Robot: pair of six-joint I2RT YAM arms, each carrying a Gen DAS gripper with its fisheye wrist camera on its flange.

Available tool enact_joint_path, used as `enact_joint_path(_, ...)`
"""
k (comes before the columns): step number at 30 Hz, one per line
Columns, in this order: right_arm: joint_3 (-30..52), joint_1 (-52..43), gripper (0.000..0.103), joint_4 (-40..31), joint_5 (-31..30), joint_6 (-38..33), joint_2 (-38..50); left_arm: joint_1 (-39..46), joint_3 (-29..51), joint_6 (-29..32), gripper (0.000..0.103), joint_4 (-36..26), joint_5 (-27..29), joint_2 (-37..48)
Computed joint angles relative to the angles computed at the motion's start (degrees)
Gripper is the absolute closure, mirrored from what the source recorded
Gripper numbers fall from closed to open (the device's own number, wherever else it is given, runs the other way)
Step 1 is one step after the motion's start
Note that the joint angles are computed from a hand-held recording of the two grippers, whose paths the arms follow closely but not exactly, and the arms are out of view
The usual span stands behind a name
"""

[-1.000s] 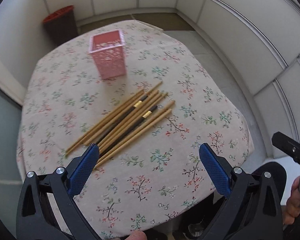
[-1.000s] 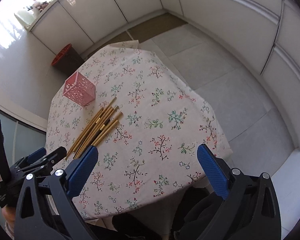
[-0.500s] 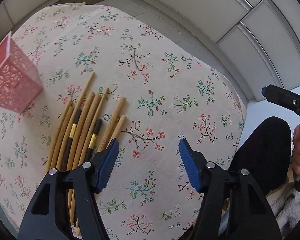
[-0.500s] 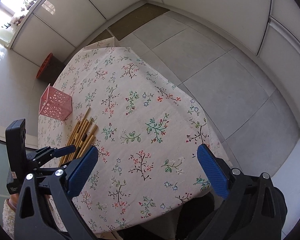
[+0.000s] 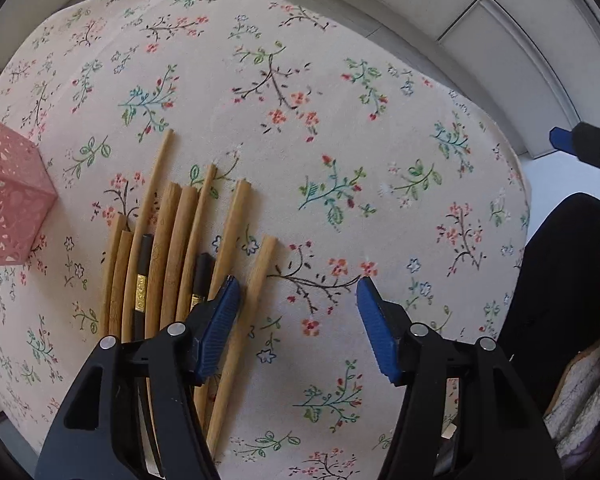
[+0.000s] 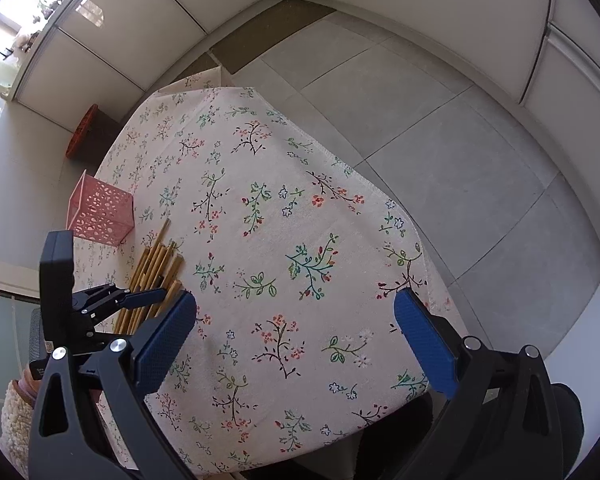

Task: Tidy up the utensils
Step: 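Grasp a bamboo chopstick with the left tool while the right tool grasps another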

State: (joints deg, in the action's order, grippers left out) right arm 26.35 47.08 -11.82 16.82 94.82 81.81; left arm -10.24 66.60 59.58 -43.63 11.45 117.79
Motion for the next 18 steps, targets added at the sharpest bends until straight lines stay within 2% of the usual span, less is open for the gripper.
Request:
enact_joint_path(3,0.8,0.1,0.007,-1.0,0.2,0.0,0.4,0.4,-0.8,0.9,0.044,0.7,-0.1,-0.2)
enact_joint_path(5,1.5,-0.1,0.007,-1.5,-0.2,-0.3,0.8,0.0,-2.8,1.2,0.039,3.0,-0.4,-1.0)
enact_joint_path(9,3.5,-0.9,0.007,-3.4,-0.7,-0.8,1.2,-1.1,-11.7,-0.7,0.044,12.4,-2.1,-5.7)
enact_joint_path(12,5.8,-2.2,0.007,-4.5,-1.8,-2.2,2.5,-0.4,-15.8,-3.6,0.062,16.5,-1.7,-8.5)
enact_joint_path(13,6.7,-2.7,0.007,-4.6,-2.6,-2.7,3.3,0.7,-15.6,-4.4,0.080,15.5,-0.4,-8.5)
enact_joint_path(14,7.3,-2.9,0.007,-4.5,-3.2,-2.7,4.1,1.9,-14.8,-5.6,0.090,13.9,0.8,-8.1)
enact_joint_path(15,8.2,-3.1,0.007,-4.5,-3.9,-2.7,5.1,2.9,-14.7,-6.5,0.093,13.4,1.8,-7.8)
enact_joint_path(16,9.2,-3.3,0.007,-4.5,-4.8,-2.5,6.4,3.6,-16.5,-7.2,0.096,15.5,1.8,-8.7)
enact_joint_path(18,11.4,-4.0,0.007,-3.6,-6.7,-2.9,9.3,5.8,-19.0,-8.6,0.097,17.8,2.3,-10.1)
